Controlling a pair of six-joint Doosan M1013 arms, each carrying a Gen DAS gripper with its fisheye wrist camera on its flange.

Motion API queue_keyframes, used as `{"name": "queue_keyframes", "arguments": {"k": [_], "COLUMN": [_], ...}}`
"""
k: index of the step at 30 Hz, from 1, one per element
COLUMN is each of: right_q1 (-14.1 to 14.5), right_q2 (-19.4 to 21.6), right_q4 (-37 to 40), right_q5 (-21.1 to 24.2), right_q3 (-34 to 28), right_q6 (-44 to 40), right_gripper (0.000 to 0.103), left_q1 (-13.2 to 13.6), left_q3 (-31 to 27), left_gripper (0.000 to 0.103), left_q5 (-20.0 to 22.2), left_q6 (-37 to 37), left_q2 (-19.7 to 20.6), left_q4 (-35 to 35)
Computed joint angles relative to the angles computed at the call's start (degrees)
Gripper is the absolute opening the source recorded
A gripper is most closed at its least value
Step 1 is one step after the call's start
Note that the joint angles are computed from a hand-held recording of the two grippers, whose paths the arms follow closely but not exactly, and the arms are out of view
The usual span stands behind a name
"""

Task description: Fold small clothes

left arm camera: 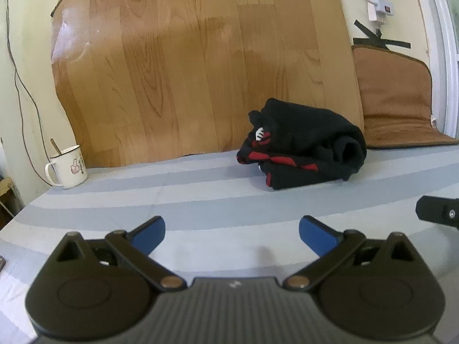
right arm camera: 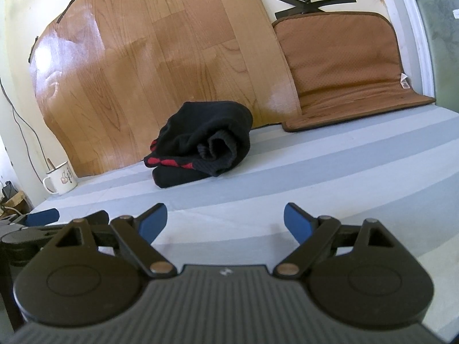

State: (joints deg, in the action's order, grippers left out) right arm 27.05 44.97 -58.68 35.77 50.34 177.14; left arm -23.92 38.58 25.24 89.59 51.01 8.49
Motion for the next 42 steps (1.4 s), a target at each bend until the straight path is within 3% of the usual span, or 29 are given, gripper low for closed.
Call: {"name": "queue_keyframes", "arguments": {"k": [10, 14, 27, 42], "right_q1": [0.0, -0.1, -0.1, -0.1], "right_q2": [-0.1, -0.1, -0.2, -0.2], "right_q4": [0.0, 0.0, 0.1, 0.2], "right_q5": [-0.2, -0.3, -0.4, -0.4], "right_q3": [0.2, 0.2, 0.3, 0.2], "right_q6": [0.0, 0.0, -0.1, -0.2], "right_gripper": [0.091, 0.091, 0.091, 0.091], "left_q1": [0.1, 0.0, 0.3, 0.2], "left_q3": [-0.3, -1.8, -3.8, -4.4], "left_gripper": [0.103, 0.103, 0.103, 0.103], "left_q5": [0.8, 3.9, 6.7, 7.9], "left_q6": [-0.4, -0.6, 1.1, 1.7], "left_q2": [0.2, 0.8, 1.6, 1.8], "left_q4": [-0.2, 0.4, -2.4, -2.1]}}
